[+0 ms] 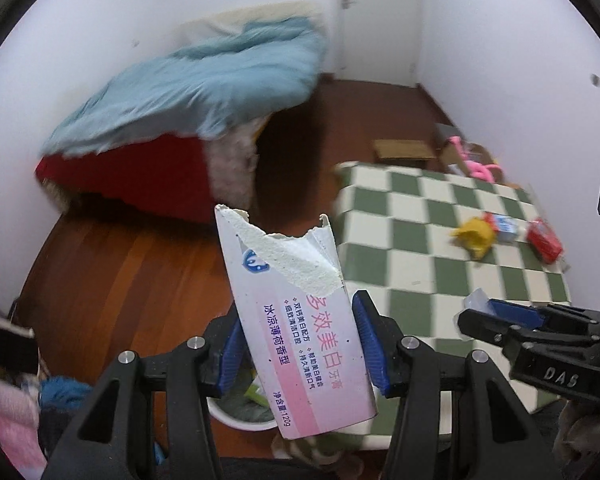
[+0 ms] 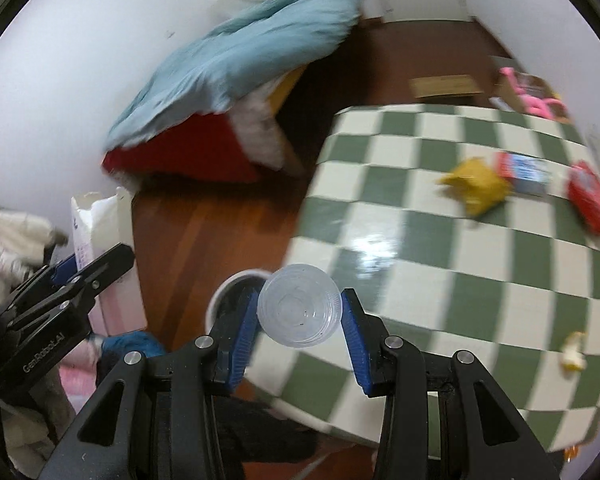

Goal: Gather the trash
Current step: 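Carry the box and cup over the bin and open both tools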

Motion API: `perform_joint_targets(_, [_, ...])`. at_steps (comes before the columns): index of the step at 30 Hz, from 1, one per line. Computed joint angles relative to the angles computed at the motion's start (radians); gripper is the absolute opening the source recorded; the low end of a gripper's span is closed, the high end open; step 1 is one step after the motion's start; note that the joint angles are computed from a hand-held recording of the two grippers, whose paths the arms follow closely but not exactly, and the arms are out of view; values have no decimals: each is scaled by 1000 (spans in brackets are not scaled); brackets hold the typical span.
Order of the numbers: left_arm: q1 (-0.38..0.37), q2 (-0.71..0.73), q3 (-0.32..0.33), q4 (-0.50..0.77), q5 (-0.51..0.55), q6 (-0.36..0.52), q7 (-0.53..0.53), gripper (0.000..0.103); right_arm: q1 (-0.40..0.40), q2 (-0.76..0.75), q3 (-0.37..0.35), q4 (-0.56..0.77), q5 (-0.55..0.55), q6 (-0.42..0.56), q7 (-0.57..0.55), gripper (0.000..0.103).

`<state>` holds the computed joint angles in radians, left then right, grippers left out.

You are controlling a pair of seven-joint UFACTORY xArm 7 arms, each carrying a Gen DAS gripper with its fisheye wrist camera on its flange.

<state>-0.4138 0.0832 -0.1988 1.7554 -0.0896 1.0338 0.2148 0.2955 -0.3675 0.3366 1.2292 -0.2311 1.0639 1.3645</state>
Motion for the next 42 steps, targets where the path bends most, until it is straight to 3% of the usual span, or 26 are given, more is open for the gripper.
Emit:
perform_joint_targets(6, [70, 93, 39, 26, -63, 62, 25, 48, 44, 272, -40, 109, 25, -140, -59, 44])
perform_joint_targets(12, [127, 241, 53, 94, -123, 171, 15, 52, 90, 520, -125, 224, 163, -209, -214, 44])
perform_joint_targets(15, [143, 309, 61, 140, -128, 221, -26, 53, 92, 634, -147, 304, 239, -185, -299, 44])
perform_joint_targets(17, [151, 336, 67, 150, -121, 226, -48, 71, 92, 708, -156, 368, 275, -150, -348, 44])
perform_joint_targets(18, [153, 342, 71, 149, -113, 222, -62, 89, 95, 737, -162, 393, 284, -137, -360, 44])
perform_joint_targets(19, [157, 345, 75, 143, -108, 217, -74, 94, 99, 759, -169, 413, 290, -126, -368, 44])
perform_joint_targets(22, [160, 349, 88, 135, -74, 213, -114, 94, 103, 832, -177, 493, 315, -60, -402, 47])
perform_joint_targets(25, [158, 328, 104, 97, -17, 183, -143, 96, 103, 853, -183, 503, 340, -50, -415, 75])
perform_joint_targets(29, [163, 269, 115, 15, 43, 121, -171, 96, 119, 877, -189, 547, 334, -5, -424, 91])
perform_joint_targets(31, [154, 241, 124, -19, 103, 95, -193, 96, 138, 899, -197, 602, 306, 65, -421, 97])
perform_joint_targets(37, [167, 173, 118, -92, 138, 74, -218, 96, 189, 869, -213, 636, 232, 182, -392, 99])
perform_joint_targets(42, [170, 119, 107, -122, 146, 83, -213, 96, 214, 813, -210, 605, 196, 193, -353, 100])
